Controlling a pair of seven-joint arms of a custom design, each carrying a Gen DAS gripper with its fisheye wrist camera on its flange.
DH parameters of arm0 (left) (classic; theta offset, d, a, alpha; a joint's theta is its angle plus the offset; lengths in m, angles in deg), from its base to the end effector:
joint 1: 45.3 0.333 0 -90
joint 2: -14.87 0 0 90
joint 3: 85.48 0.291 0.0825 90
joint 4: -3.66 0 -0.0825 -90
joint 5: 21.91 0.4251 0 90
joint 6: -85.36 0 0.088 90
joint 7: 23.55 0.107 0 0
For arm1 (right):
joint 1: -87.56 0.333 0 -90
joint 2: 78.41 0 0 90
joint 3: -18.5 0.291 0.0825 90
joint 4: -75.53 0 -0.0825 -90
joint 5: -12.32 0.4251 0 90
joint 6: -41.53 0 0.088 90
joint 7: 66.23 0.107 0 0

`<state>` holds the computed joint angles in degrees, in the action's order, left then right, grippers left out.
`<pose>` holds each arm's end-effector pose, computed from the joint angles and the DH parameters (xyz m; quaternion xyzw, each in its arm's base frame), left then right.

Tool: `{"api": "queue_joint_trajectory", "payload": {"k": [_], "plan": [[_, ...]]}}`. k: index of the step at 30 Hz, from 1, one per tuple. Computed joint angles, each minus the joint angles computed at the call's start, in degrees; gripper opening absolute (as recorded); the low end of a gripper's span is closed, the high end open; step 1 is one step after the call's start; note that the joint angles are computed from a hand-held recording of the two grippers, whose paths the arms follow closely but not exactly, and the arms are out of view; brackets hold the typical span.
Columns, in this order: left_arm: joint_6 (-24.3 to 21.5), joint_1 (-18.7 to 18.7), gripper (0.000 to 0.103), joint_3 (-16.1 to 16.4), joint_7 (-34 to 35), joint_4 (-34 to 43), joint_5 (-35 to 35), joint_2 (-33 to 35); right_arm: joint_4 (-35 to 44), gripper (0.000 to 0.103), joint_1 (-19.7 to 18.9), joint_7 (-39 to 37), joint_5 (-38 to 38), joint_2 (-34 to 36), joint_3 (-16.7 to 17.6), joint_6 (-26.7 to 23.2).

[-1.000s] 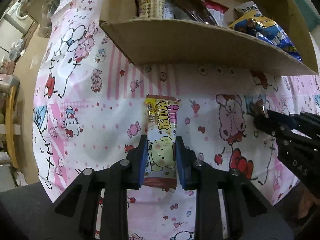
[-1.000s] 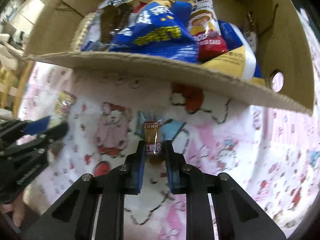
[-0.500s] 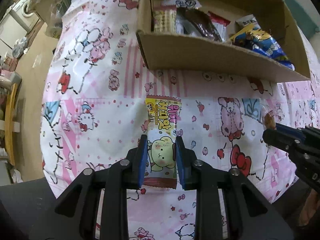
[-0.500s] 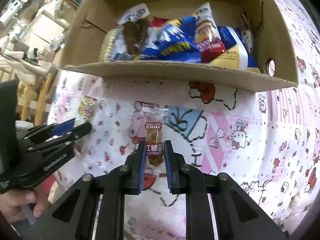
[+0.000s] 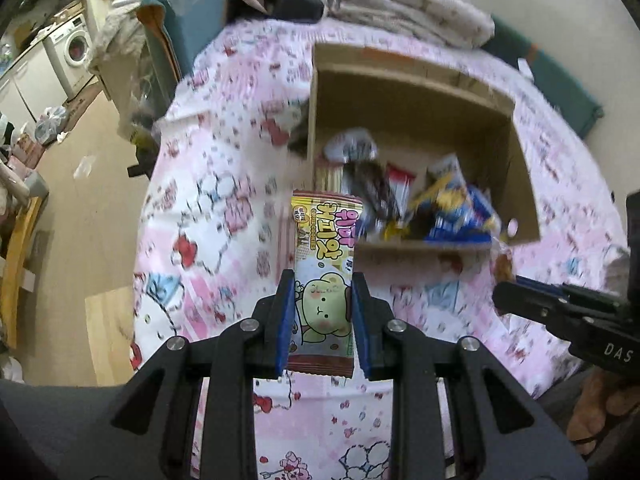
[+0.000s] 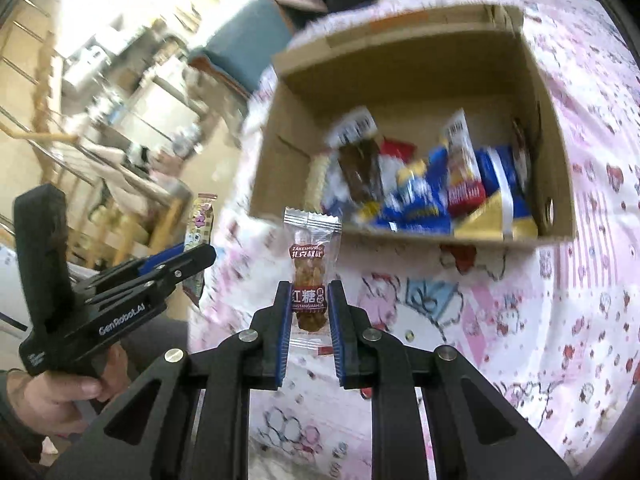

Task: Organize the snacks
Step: 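Carry the bear-print bar and candy into the box and open both tools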

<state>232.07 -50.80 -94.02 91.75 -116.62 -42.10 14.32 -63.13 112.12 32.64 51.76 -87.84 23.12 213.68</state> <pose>0.5991 -0.1447 0.4293 -0.5180 0.8141 -0.2439 0.0970 0.4956 0.2242 0.3977 -0.5527 0.7412 -0.0086 0.3809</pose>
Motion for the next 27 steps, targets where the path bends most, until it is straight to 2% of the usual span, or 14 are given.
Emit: {"api": "queue_joint_trajectory", "payload": {"k": [3, 8, 11, 13, 14, 15, 17, 20, 22, 25, 27], "plan": [[1.0, 0.2, 0.023, -0.1, 0.1, 2.7, -0.1, 1.6, -0.4, 0.019, 2.0, -3.5, 4.6, -0.7, -1.4, 4.8], [2.9, 0.5, 0.023, -1.1, 0.0, 6.8, 0.0, 5.0, -1.5, 0.019, 2.4, -1.8, 5.4, -1.1, -2.2, 11.2], [3.1, 0.7, 0.023, -2.2, -0.2, 9.1, 0.5, 6.8, -1.9, 0.019, 0.6, 1.2, 3.5, -1.1, -2.1, 12.1], [3.4, 0.6, 0.023, -3.0, -0.1, 10.8, 0.7, 8.2, -1.9, 0.019, 2.0, 1.1, 4.0, -1.1, -4.3, 12.3], [3.6, 0.6, 0.023, -3.3, -0.1, 11.6, 0.9, 9.0, -1.6, 0.019, 0.8, 2.2, 2.9, -0.6, -3.9, 12.2], [3.7, 0.6, 0.023, -3.9, 0.4, 12.8, 0.7, 10.0, -1.2, 0.019, 1.6, 2.5, 2.4, -0.1, -5.1, 12.1], [4.6, 0.6, 0.023, -4.7, 1.2, 14.7, 0.9, 12.0, 0.9, 0.019, 7.0, -5.0, 10.4, 1.0, -10.6, 11.1], [5.6, 1.0, 0.023, -6.0, 0.6, 17.2, 0.9, 14.7, 3.5, 0.019, 8.4, -10.6, 17.9, 2.7, -12.6, 8.3], [5.1, 1.9, 0.023, -7.4, 2.5, 18.9, -0.8, 16.6, 4.2, 0.019, 7.2, -11.8, 18.9, 3.3, -11.6, 7.7], [6.7, 2.5, 0.023, -8.6, 4.2, 19.5, -1.8, 18.4, 5.5, 0.019, 3.1, -7.2, 12.7, 5.3, -8.7, 6.0], [6.9, 2.1, 0.023, -8.5, 3.3, 20.4, -0.1, 19.6, 6.6, 0.019, 1.2, -6.0, 11.3, 6.9, -7.4, 5.1]]}}
